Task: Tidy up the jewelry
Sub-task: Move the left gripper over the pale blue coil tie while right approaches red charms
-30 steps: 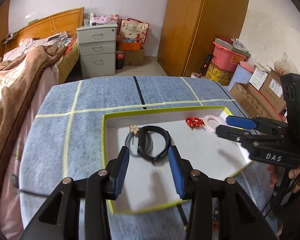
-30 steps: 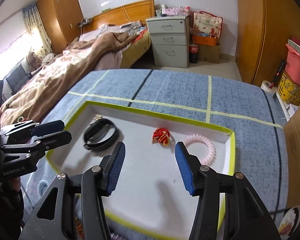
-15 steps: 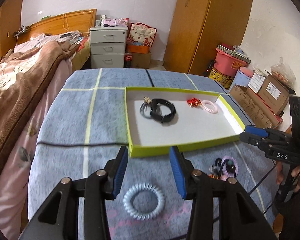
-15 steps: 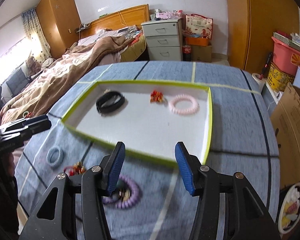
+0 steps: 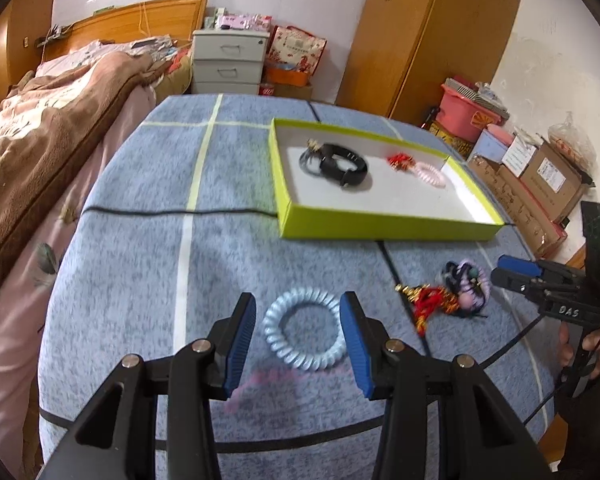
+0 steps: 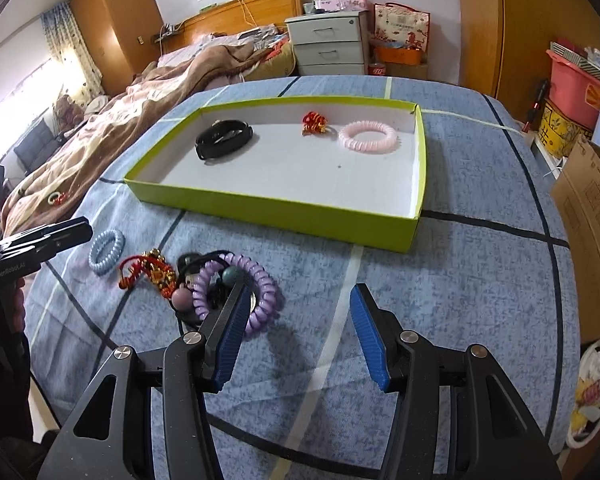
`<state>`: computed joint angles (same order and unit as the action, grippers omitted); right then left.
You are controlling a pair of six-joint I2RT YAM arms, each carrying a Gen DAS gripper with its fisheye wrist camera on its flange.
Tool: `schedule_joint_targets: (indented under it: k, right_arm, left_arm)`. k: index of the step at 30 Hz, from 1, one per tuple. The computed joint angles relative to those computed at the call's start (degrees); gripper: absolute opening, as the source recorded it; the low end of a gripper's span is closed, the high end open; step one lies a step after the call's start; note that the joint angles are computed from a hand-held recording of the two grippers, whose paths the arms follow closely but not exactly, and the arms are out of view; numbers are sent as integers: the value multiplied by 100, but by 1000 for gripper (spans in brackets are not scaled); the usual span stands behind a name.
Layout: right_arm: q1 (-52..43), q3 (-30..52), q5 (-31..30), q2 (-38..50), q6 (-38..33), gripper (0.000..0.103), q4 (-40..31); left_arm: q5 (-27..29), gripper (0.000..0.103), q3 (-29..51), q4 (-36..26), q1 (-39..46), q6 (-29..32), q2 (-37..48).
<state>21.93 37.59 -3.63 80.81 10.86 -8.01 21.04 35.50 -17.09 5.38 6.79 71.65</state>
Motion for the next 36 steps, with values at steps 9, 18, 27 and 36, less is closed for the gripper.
schedule_joint_targets:
  k: [9, 18, 27, 36]
  right_arm:
    - [28, 46, -118, 182, -60, 53, 113]
    - [122, -55, -20, 18, 33, 53, 331]
    - [896, 300, -414, 224, -324, 53, 499]
    - [1488, 862, -260, 969, -865, 53, 376]
  left_arm:
    - [-34, 45, -105, 69, -13, 44, 141]
    - [-90, 45, -70, 153, -62, 19, 278]
    - [-195, 45, -37, 246, -159, 22, 369]
    - [-215, 45, -71, 274, -103, 98, 345]
